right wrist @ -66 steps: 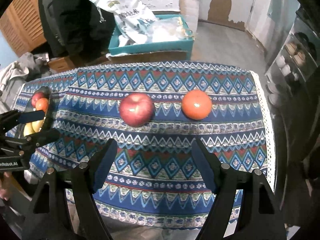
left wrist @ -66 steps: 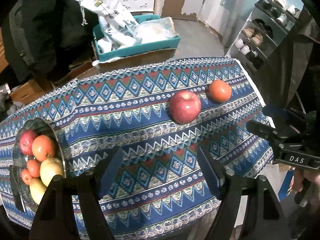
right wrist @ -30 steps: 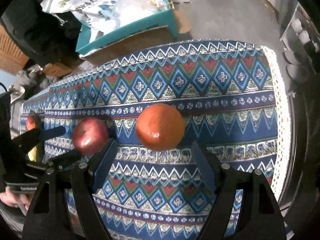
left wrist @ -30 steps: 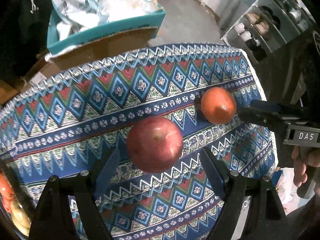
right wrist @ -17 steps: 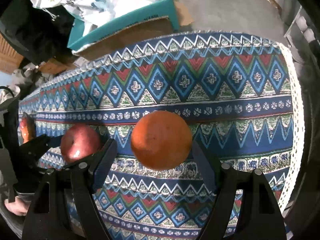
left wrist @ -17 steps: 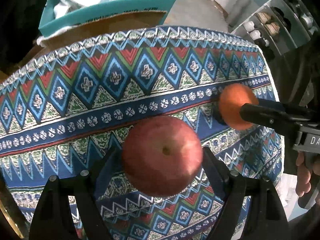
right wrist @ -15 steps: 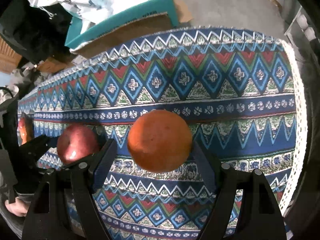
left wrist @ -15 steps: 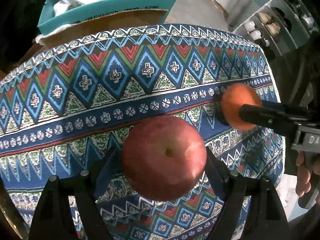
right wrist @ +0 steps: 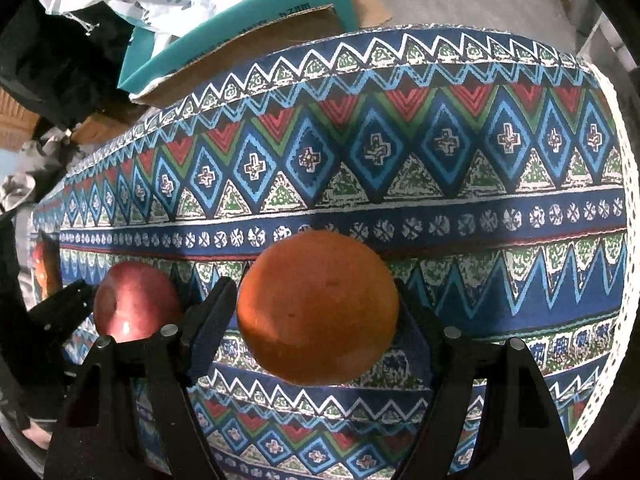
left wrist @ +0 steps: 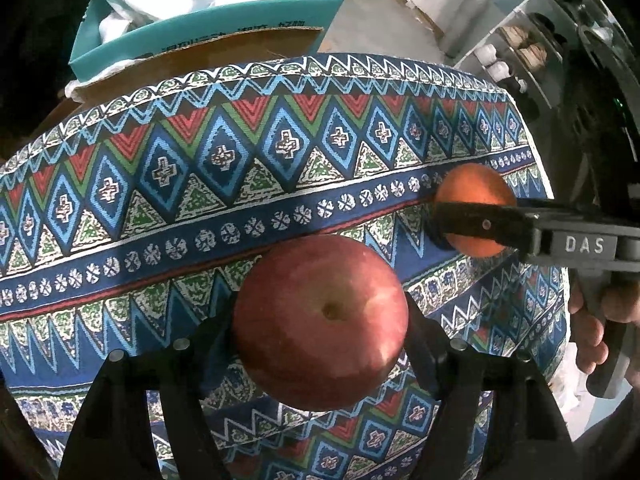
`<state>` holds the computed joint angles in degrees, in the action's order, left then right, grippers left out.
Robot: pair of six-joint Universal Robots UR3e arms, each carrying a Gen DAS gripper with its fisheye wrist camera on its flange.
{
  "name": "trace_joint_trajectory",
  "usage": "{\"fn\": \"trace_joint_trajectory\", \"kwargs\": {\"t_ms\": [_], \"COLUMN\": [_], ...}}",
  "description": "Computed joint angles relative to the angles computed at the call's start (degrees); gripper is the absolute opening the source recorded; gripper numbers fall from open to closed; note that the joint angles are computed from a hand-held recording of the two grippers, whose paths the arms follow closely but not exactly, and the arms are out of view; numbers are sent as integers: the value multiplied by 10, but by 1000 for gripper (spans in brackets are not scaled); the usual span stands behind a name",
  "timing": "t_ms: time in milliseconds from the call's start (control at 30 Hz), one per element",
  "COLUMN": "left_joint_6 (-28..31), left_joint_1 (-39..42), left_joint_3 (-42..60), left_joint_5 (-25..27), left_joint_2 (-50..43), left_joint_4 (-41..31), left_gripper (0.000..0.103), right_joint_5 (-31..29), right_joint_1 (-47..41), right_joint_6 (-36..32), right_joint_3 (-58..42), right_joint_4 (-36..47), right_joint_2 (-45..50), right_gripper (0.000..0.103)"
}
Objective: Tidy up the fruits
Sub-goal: 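Carry the red apple and the orange over the glass bowl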
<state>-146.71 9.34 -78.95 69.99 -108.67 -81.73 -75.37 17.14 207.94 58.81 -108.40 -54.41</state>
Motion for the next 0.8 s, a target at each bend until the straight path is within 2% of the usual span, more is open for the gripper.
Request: {"fn": "trace_joint_trajectory", "kwargs": {"t_ms": [33,200,800], "left_joint_6": [3,23,123], "left_joint_1": [3,28,135], "left_joint_3": [-4,-5,14], "left_joint_5": [1,-11,-40], "left_joint_2": [4,25,130], "left_joint_4": [1,-16,-148], "left_gripper": [76,76,76], "right_joint_5": [-7,-32,-33], "right_joint_1": [3,23,97], "right_joint_6": [0,1,37], "right_joint_3": [-6,-58,-84], "right_joint_4": [4,28,8], "right_joint_2": [3,32,2], "right_gripper": [71,70,70]}}
